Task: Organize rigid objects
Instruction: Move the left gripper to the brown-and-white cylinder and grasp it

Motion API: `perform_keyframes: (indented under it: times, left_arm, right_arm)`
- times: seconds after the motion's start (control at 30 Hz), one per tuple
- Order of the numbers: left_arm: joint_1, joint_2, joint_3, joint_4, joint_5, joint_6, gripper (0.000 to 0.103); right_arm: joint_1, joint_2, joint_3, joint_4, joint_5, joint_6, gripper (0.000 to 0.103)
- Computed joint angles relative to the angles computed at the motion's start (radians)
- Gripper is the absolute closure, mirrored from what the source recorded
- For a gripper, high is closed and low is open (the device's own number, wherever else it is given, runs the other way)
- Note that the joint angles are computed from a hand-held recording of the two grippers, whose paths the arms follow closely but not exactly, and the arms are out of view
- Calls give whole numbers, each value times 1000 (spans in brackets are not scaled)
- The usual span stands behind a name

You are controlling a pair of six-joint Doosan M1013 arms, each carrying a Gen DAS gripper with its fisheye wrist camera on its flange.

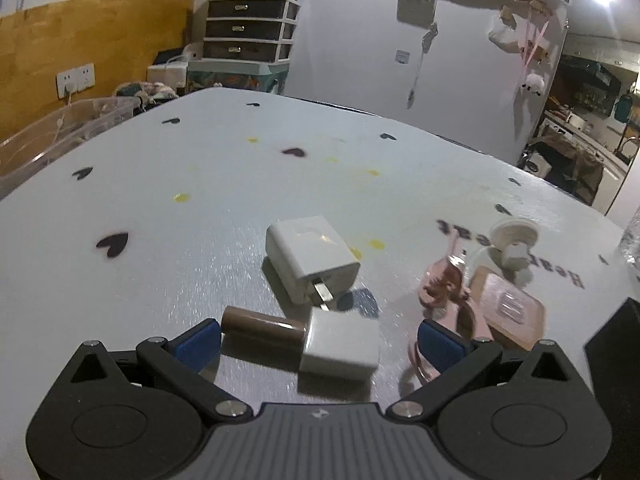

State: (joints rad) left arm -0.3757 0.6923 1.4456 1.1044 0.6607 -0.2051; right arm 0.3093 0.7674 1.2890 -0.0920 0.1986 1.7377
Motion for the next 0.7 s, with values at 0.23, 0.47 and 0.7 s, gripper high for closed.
perform_keyframes:
  times: [0.23,0.47,0.7]
  left_arm:
    - [2,17,-21,-2,36,8,1]
    - [1,18,-14,35,40,53,5]
    - [3,10,6,49,17,120,17]
  right_arm:
    - [-2,2,1,26,-2,-25,98]
    - [-2,2,1,30,-2,-27,98]
    - [-2,2,1,31,-2,-28,98]
